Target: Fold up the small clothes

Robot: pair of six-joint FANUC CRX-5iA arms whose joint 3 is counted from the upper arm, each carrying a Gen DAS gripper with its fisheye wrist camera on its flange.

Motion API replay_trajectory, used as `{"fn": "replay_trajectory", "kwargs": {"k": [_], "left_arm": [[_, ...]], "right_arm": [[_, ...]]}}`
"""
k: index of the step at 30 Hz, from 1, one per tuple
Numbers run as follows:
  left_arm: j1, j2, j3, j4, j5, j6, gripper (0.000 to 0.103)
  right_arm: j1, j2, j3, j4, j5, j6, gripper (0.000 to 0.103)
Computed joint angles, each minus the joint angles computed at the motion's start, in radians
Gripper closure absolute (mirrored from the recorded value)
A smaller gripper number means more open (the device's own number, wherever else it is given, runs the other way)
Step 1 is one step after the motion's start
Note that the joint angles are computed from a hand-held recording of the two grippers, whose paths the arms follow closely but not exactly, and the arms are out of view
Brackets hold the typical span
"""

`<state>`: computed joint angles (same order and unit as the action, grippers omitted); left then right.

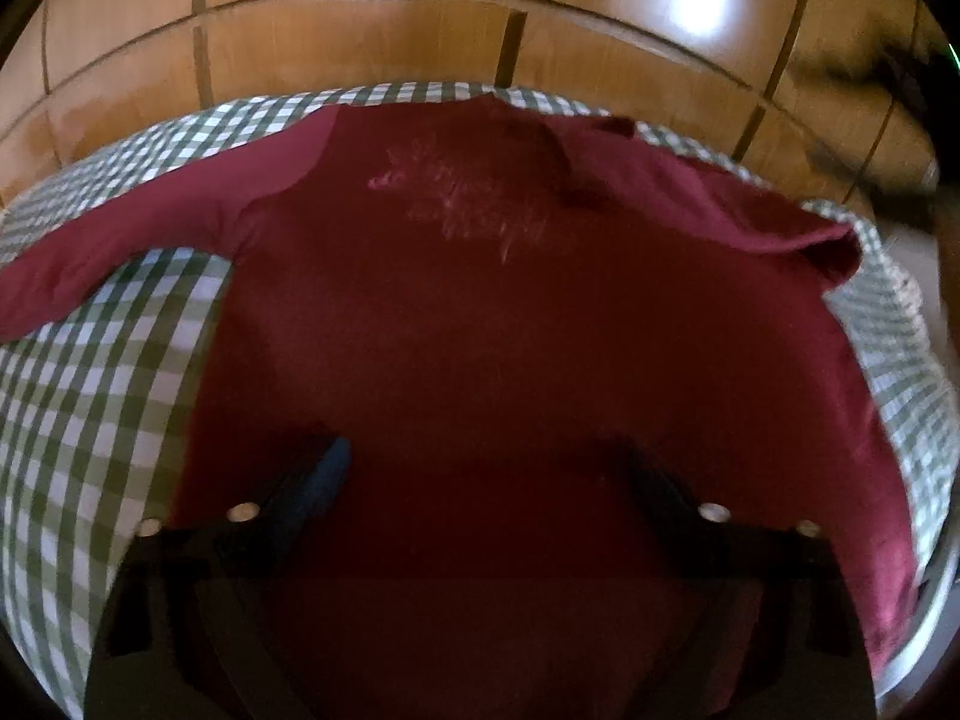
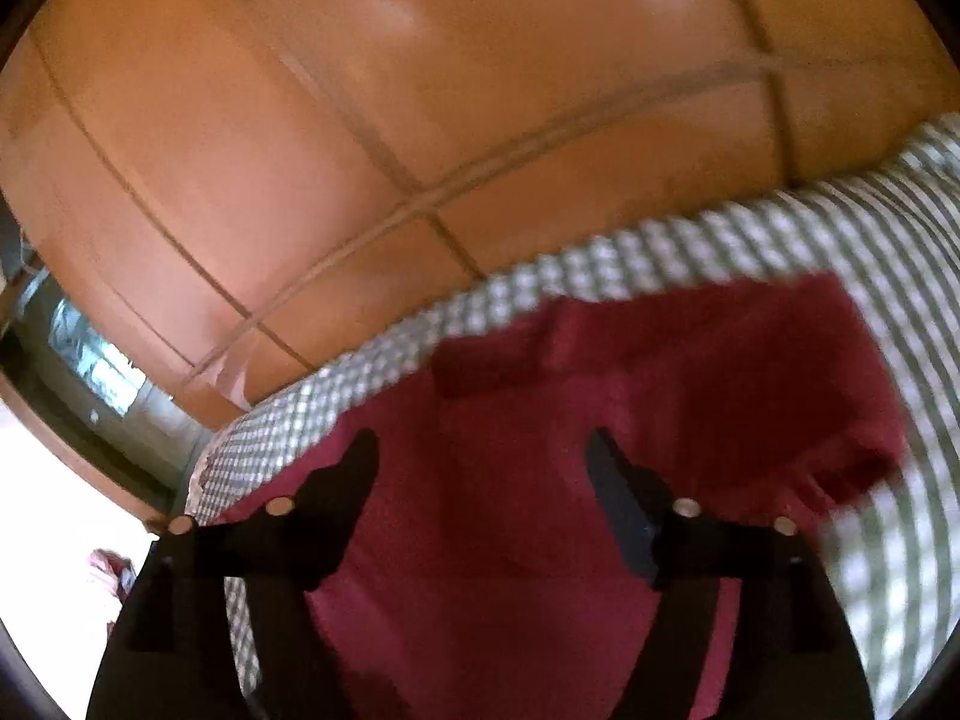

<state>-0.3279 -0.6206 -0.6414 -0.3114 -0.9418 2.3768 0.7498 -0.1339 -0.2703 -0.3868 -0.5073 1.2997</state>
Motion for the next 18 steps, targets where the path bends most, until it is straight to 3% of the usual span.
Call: {"fn": "replay_trajectory", "kwargs": {"k": [3, 4, 6, 9, 15, 16, 17, 18], "left_arm": [[0.158, -0.020, -0.032, 0.182, 0.086, -0.192, 0.035], [0.181, -0.007, -0.026, 0.209, 0.100, -0.222, 0.038], [0.276, 0.028, -0.041, 0.364, 0.159, -0.376, 0.044], [0.328, 0.119, -0.027, 0.487, 0.222, -0.472, 0.044], [0.330, 0.332, 0.070, 0.564, 0.262, -0.520, 0.046], [0.316, 0.362, 0.105, 0.519, 0.256, -0.485, 0.054], [0.311, 0.385, 0.131, 0.501, 0.241, -0.481, 0.077], [0.314, 0.397, 0.141, 0.506, 0.231, -0.496, 0.091]], "right_arm": [[-0.038, -0.064, -0.103, -0.001, -0.007, -0.027, 0.027], [-0.058, -0.080, -0.121, -0.026, -0.018, -0.016, 0.026], [-0.126, -0.107, -0.148, -0.122, -0.050, 0.038, 0.025], [-0.193, -0.133, -0.176, -0.199, -0.057, 0.078, 0.021], [-0.357, -0.103, -0.121, -0.458, -0.128, 0.290, 0.012], [-0.383, -0.098, -0.108, -0.498, -0.147, 0.318, 0.011], [-0.398, -0.083, -0.094, -0.536, -0.154, 0.343, 0.011], [-0.406, -0.065, -0.078, -0.572, -0.157, 0.365, 0.011]]}}
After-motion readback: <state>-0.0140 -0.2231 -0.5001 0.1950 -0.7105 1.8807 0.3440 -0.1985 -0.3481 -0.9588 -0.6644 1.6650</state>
